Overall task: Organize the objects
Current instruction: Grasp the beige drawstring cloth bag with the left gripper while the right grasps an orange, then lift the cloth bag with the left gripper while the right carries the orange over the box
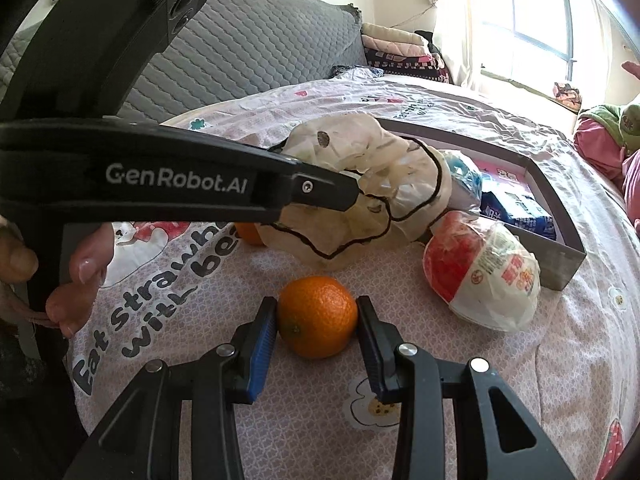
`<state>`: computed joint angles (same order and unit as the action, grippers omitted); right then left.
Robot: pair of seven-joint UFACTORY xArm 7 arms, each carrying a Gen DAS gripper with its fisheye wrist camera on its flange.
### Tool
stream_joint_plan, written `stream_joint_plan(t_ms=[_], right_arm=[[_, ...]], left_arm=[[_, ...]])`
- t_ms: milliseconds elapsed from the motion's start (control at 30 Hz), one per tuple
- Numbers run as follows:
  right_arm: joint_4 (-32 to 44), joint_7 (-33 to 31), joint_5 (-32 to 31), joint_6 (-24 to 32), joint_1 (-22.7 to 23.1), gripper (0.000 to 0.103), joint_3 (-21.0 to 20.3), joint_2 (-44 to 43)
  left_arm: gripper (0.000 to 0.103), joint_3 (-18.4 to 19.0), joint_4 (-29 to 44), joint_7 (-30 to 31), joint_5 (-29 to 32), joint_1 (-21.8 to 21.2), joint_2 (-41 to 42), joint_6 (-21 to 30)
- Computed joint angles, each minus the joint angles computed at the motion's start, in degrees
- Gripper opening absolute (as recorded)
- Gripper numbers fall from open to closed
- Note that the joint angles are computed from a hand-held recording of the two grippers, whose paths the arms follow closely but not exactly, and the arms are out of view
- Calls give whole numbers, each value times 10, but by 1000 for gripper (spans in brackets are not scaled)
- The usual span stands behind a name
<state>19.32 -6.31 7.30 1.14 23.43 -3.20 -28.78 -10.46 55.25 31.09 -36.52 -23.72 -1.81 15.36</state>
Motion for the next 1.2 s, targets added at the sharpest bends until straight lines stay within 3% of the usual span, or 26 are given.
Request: stream_joint_plan(t_ms=[167, 433, 567, 967, 1200], right_arm=[[-1, -13, 11, -6, 28, 40, -29, -2], [-13, -23, 6, -34, 34, 40, -32, -23], [-16, -28, 0, -52, 59, 40, -60, -29], [-24, -22, -20, -75, 65, 40, -86, -56], [-28, -19, -32, -88, 69, 40, -97, -69]], left_arm=[[16, 4, -4, 22, -35, -2, -8, -7], [16, 23, -10, 71, -114, -9, -31, -9], [16, 28, -15, 98, -145, -14, -42, -16], [16, 49, -29, 156, -208, -40, -67, -54], [16, 60, -25, 206, -277, -49, -71, -66]])
